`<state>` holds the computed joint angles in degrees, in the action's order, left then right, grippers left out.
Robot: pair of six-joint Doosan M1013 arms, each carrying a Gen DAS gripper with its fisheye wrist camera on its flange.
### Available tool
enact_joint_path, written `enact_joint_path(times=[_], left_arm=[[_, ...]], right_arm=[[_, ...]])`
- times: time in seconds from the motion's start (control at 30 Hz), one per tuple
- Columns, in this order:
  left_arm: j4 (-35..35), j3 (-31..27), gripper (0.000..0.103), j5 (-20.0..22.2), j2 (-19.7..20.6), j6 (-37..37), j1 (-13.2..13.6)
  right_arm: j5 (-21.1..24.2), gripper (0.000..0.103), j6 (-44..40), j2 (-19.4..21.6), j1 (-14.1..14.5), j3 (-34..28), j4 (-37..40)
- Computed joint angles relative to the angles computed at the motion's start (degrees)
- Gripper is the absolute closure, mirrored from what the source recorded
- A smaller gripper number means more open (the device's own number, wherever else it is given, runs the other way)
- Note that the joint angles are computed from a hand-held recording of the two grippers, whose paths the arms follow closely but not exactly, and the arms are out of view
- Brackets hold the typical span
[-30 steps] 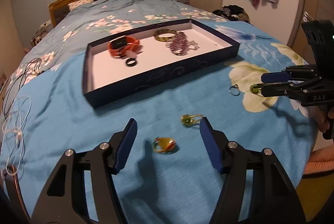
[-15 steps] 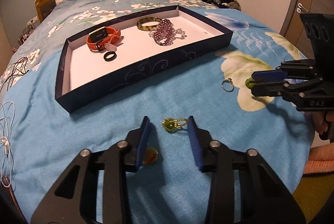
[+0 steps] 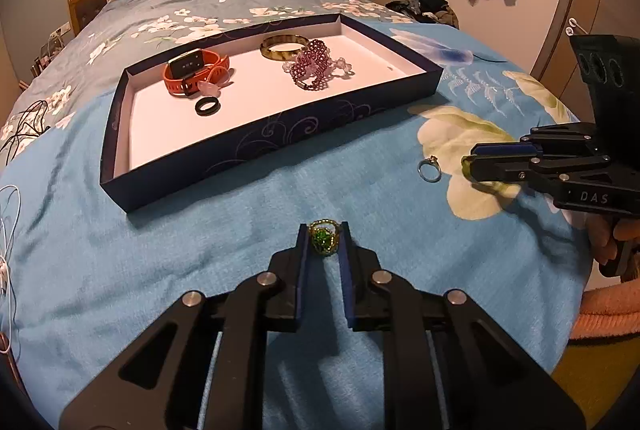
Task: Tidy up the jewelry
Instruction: 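Grasp the green gem ring with the left tool while the right tool grasps the green stone ring, then lower both green rings into the tray with the left and right tools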
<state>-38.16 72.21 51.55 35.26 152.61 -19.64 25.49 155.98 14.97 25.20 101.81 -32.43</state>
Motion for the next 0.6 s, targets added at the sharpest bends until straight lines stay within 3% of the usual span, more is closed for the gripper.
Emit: enact_joint_path(times=[0.6], left_arm=[[-4.4, -2.3, 0.089, -0.8, 0.2, -0.8, 1.1]], right_arm=[[-3.3, 0.09, 0.1, 0.4, -0.8, -2.2, -3.0]])
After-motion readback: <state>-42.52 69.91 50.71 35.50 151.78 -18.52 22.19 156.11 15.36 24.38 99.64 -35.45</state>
